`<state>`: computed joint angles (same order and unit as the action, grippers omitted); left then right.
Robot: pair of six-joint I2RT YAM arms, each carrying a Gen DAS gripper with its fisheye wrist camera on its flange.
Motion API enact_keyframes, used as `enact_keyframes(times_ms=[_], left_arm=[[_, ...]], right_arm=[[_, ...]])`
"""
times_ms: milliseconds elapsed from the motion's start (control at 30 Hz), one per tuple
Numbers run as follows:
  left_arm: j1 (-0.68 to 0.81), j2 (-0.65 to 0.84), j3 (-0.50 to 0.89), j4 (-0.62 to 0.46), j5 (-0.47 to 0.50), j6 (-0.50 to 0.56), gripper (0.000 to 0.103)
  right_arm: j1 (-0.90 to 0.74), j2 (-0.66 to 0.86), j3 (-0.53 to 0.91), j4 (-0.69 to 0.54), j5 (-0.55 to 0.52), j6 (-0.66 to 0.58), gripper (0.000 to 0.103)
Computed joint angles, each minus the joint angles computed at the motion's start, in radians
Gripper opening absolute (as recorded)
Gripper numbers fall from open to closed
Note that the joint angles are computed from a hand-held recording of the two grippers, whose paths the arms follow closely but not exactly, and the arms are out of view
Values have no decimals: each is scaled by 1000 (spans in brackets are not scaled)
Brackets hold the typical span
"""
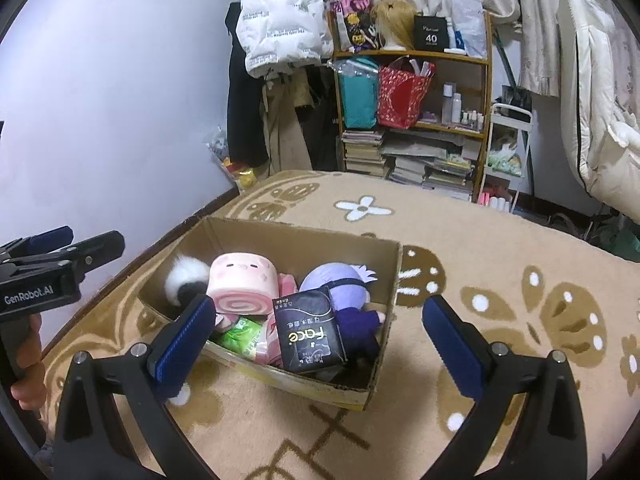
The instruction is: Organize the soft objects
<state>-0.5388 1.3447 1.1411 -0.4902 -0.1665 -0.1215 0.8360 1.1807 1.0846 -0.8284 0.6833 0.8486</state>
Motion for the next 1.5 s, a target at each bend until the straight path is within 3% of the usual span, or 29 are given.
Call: enact_keyframes(times_ms=[233, 433, 633, 1067, 1500], left_arm=[[-79, -102, -19, -48, -142, 58, 102], [-78, -186, -65, -80, -97, 32, 102], [-123, -269, -123, -94, -130, 32, 102], [-86, -361, -215, -54, -67, 31, 102], [-130, -319, -238, -27, -110, 42, 102]], right_arm=[[91, -7, 69, -151, 71, 107, 103], [216, 5, 113, -294, 156, 267, 103], [322, 17, 135, -402, 225, 403, 103], [363, -6, 71, -382, 240, 446, 103], [360, -86, -25, -304, 241, 425, 103]])
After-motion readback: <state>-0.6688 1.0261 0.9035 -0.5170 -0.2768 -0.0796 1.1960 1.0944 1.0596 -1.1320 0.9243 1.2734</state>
